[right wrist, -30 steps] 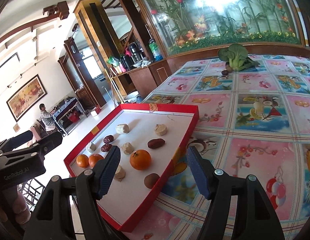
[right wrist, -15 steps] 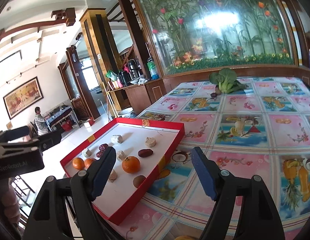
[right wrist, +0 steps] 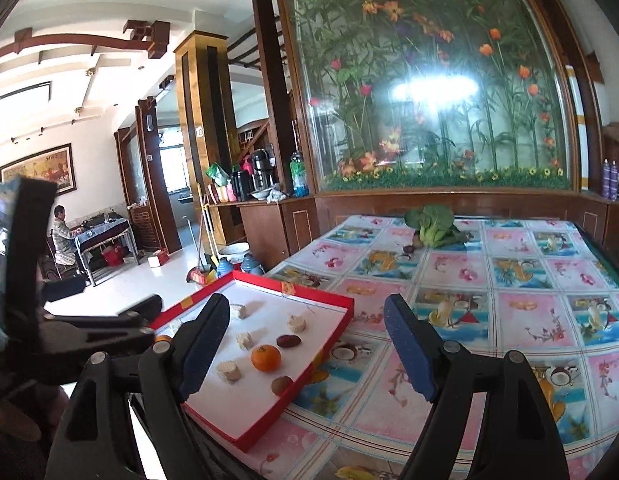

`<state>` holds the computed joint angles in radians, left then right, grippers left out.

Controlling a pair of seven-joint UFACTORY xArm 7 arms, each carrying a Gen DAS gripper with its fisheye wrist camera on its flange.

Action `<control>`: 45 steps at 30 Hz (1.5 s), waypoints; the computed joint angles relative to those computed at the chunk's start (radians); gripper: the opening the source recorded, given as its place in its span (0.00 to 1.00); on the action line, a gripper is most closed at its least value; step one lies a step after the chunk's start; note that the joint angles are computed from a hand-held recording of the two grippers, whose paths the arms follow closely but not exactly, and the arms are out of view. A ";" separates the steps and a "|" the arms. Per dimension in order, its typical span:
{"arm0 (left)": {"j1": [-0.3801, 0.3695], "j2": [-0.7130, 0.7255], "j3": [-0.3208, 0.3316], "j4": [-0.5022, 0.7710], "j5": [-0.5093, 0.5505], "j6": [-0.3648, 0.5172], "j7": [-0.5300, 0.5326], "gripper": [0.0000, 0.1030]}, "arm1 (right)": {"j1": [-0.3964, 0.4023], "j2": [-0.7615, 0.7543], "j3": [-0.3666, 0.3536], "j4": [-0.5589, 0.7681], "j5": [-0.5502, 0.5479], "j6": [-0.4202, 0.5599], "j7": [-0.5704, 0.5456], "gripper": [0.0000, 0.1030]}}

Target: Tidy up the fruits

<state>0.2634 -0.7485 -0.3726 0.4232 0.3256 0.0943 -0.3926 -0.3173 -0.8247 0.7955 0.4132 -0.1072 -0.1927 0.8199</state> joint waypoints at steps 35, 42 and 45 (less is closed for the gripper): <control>-0.122 0.008 0.192 -0.054 -0.137 -0.037 0.139 1.00 | 0.021 -0.002 0.037 0.130 -0.164 0.221 0.113 0.79; -0.164 0.008 0.217 -0.054 -0.169 -0.006 0.176 1.00 | 0.013 -0.009 0.040 0.132 -0.191 0.236 0.147 0.79; -0.170 0.003 0.217 -0.059 -0.176 -0.008 0.183 1.00 | 0.017 -0.014 0.034 0.130 -0.199 0.239 0.157 0.79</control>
<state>0.0931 -0.7455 -0.1556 0.3640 0.1494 0.0859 -0.2093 -0.3002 -0.8386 0.8299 0.5431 -0.3060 0.0465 0.9772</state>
